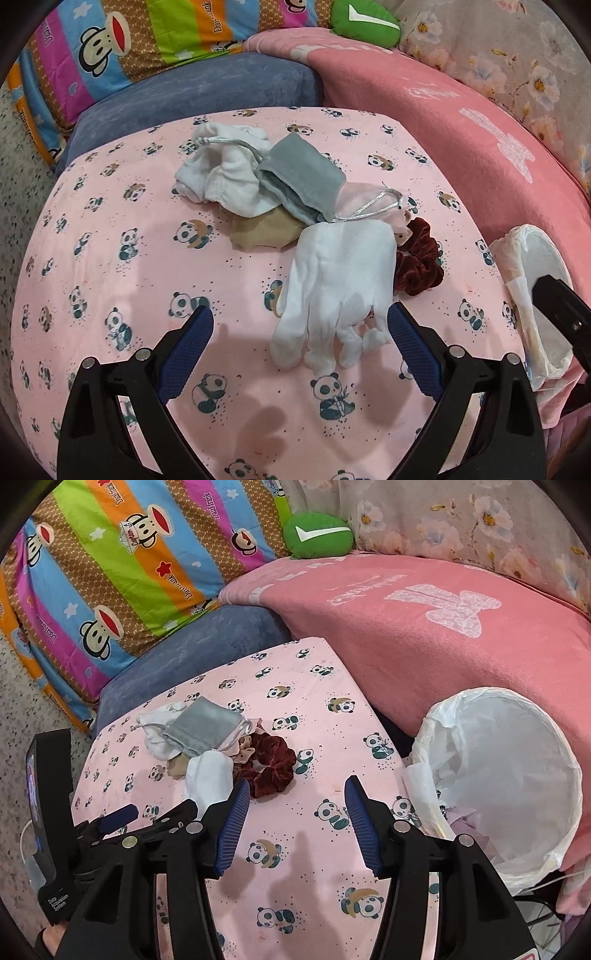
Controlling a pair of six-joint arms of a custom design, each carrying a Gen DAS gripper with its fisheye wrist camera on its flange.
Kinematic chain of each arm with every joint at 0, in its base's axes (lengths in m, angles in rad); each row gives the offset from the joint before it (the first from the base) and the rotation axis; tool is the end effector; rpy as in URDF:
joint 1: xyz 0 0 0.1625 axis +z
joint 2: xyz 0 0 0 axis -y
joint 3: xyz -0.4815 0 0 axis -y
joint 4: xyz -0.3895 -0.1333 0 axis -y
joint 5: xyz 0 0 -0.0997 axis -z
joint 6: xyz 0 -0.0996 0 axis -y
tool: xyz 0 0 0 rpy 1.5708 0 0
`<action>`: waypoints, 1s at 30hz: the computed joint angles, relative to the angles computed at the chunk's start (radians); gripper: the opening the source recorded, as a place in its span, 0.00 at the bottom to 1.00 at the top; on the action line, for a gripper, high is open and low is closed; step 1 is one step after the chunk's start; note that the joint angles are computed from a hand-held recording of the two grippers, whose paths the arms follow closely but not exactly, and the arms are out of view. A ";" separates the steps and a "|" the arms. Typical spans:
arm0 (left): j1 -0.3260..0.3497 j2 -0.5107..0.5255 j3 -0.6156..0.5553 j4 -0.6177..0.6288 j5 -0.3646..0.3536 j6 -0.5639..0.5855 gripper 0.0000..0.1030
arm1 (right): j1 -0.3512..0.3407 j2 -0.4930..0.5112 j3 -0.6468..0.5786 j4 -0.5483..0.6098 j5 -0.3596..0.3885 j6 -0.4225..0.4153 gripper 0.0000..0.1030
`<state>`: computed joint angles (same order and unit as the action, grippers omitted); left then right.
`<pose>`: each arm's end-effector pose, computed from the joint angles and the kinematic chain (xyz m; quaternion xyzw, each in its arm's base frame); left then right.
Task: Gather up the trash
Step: 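Grasp the white glove with the left tool while the right tool grasps the brown scrunchie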
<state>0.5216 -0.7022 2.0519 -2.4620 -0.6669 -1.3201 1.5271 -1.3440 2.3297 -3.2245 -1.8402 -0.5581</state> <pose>-0.3412 -0.4401 -0.0059 -0.0200 0.8814 -0.3170 0.3496 0.0865 -0.4653 0.2933 0.1956 -0.9166 0.2727 0.2175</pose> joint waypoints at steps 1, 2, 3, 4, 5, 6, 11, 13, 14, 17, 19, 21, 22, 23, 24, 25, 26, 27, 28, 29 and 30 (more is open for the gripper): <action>0.006 0.004 0.000 -0.017 -0.001 0.017 0.88 | 0.000 0.012 -0.005 -0.003 -0.002 0.001 0.53; 0.012 0.009 -0.003 -0.029 -0.003 0.031 0.88 | 0.000 0.032 -0.017 -0.004 -0.007 0.005 0.53; 0.019 0.015 -0.003 -0.047 -0.005 0.047 0.88 | 0.001 0.048 -0.027 -0.002 -0.012 0.009 0.53; 0.025 0.020 -0.006 -0.059 -0.007 0.060 0.88 | 0.001 0.058 -0.034 0.001 -0.014 0.012 0.53; 0.032 0.024 -0.007 -0.072 -0.012 0.072 0.88 | 0.001 0.070 -0.042 0.003 -0.017 0.015 0.53; 0.039 0.028 -0.007 -0.089 -0.017 0.086 0.88 | 0.002 0.093 -0.056 0.002 -0.025 0.018 0.53; 0.065 0.034 0.008 -0.179 -0.060 0.146 0.67 | 0.000 0.155 -0.098 0.007 -0.043 0.025 0.53; 0.068 0.032 0.023 -0.215 -0.064 0.158 0.64 | 0.000 0.182 -0.113 0.009 -0.053 0.028 0.53; 0.066 0.030 0.030 -0.224 -0.062 0.161 0.59 | 0.001 0.193 -0.120 0.011 -0.057 0.028 0.53; 0.063 0.022 0.051 -0.268 -0.070 0.176 0.44 | 0.002 0.225 -0.135 0.016 -0.075 0.022 0.53; 0.064 0.016 0.064 -0.299 -0.081 0.184 0.35 | -0.003 0.240 -0.139 0.027 -0.077 0.025 0.46; 0.062 0.010 0.074 -0.318 -0.089 0.182 0.30 | -0.008 0.247 -0.141 0.046 -0.075 0.027 0.32; 0.061 0.009 0.076 -0.320 -0.089 0.180 0.28 | -0.009 0.248 -0.135 0.035 -0.069 0.019 0.27; 0.058 0.007 0.079 -0.318 -0.088 0.176 0.26 | -0.009 0.250 -0.132 0.030 -0.068 0.012 0.25; 0.057 0.006 0.077 -0.313 -0.087 0.175 0.26 | -0.007 0.246 -0.129 0.034 -0.065 0.006 0.19; 0.056 0.006 0.076 -0.310 -0.087 0.171 0.26 | -0.006 0.247 -0.123 0.027 -0.066 0.003 0.15; 0.054 0.005 0.076 -0.307 -0.088 0.167 0.25 | -0.003 0.246 -0.118 0.021 -0.069 0.001 0.15; 0.052 0.004 0.075 -0.305 -0.089 0.164 0.25 | -0.003 0.237 -0.111 0.023 -0.065 -0.001 0.14; 0.050 0.004 0.073 -0.302 -0.088 0.162 0.25 | -0.002 0.232 -0.104 0.021 -0.061 0.001 0.13; 0.047 0.004 0.071 -0.297 -0.087 0.158 0.25 | -0.004 0.224 -0.098 0.021 -0.056 0.003 0.13; 0.043 0.003 0.070 -0.292 -0.086 0.154 0.25 | -0.005 0.215 -0.091 0.019 -0.049 0.004 0.13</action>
<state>0.5648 -0.6993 2.1216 -2.7541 -0.7529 -1.1656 1.5219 -1.1289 2.2388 -3.2053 -1.8893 -0.5538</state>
